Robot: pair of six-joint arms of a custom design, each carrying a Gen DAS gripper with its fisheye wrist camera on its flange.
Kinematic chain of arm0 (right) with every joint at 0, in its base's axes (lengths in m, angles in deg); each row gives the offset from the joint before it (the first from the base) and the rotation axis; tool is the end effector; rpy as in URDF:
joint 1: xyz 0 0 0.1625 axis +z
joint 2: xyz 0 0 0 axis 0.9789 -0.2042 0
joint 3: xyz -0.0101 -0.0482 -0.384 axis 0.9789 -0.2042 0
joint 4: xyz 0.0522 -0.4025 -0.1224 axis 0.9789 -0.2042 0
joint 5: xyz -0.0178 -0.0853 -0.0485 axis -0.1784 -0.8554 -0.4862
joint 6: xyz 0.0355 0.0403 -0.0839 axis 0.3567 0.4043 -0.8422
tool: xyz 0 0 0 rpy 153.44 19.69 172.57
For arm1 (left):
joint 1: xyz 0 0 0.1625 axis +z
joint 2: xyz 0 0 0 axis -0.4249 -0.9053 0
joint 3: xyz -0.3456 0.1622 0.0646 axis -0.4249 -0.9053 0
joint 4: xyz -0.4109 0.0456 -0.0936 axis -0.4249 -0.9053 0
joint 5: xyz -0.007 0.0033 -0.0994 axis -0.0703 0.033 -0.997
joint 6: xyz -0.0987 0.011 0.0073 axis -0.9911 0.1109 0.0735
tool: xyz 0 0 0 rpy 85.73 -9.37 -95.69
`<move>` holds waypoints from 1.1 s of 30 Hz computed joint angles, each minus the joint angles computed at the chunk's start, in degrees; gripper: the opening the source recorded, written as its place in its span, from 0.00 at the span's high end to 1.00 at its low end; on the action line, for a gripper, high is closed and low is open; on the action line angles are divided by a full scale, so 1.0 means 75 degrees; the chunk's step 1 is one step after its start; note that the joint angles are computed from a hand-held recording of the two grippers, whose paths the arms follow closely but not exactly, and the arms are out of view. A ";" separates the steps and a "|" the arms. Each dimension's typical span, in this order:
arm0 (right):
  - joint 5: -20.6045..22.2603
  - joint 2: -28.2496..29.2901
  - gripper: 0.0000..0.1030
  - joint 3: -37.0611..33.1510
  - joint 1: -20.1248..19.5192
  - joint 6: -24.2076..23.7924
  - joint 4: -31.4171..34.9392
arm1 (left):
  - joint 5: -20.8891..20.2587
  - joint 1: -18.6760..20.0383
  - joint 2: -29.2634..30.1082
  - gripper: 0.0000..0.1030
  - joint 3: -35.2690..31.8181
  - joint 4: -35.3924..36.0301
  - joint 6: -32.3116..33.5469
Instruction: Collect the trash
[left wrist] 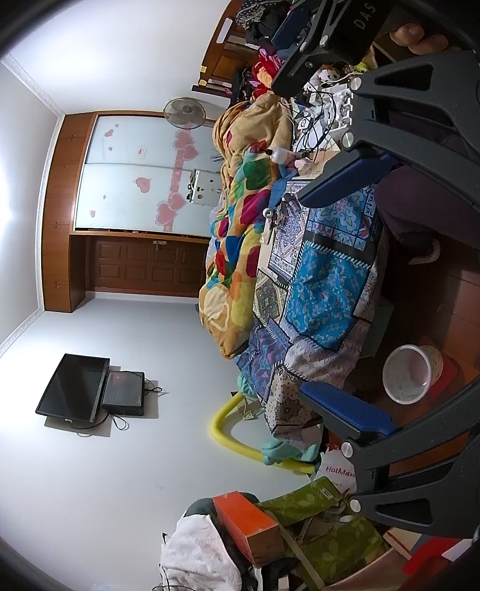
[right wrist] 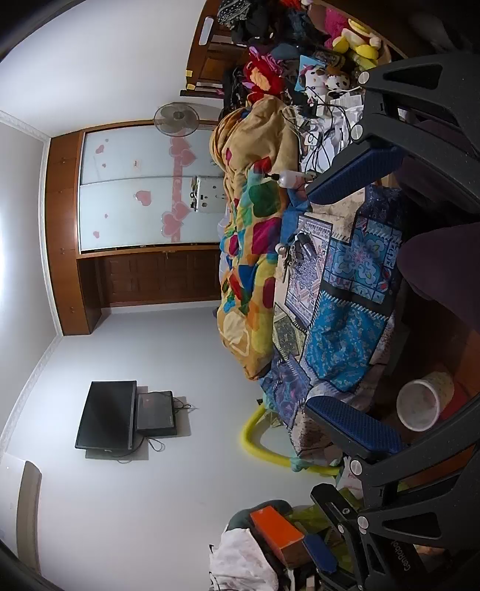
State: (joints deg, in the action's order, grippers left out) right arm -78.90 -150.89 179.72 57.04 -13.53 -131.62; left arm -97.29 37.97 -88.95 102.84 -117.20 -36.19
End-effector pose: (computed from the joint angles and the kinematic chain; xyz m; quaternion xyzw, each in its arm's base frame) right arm 0.3800 -0.3145 0.3131 0.1441 -0.7362 0.5715 0.3325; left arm -0.3485 -0.3078 0.3494 0.2924 0.7894 -0.4904 0.2255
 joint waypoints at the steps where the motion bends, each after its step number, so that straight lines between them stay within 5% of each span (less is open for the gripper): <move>1: 0.0015 -0.0006 0.00 -0.0007 -0.0018 0.0036 0.0059 | -0.0016 0.0018 0.0018 0.07 -0.0012 -0.0008 0.0013; 10: 0.0410 -0.0187 0.00 -0.0066 -0.0453 0.0205 0.0559 | -0.0514 0.0513 0.0672 0.07 -0.0321 -0.0791 0.0482; 21: 0.0975 -0.0330 0.00 -0.0516 -0.1501 0.0459 0.1113 | -0.1565 0.1536 0.2696 0.15 -0.1619 -0.2448 0.2091; 33: 0.1436 -0.0055 0.00 -0.1433 -0.2745 -0.0761 0.0932 | -0.2926 0.2717 0.5461 0.18 -0.4061 -0.2899 0.2637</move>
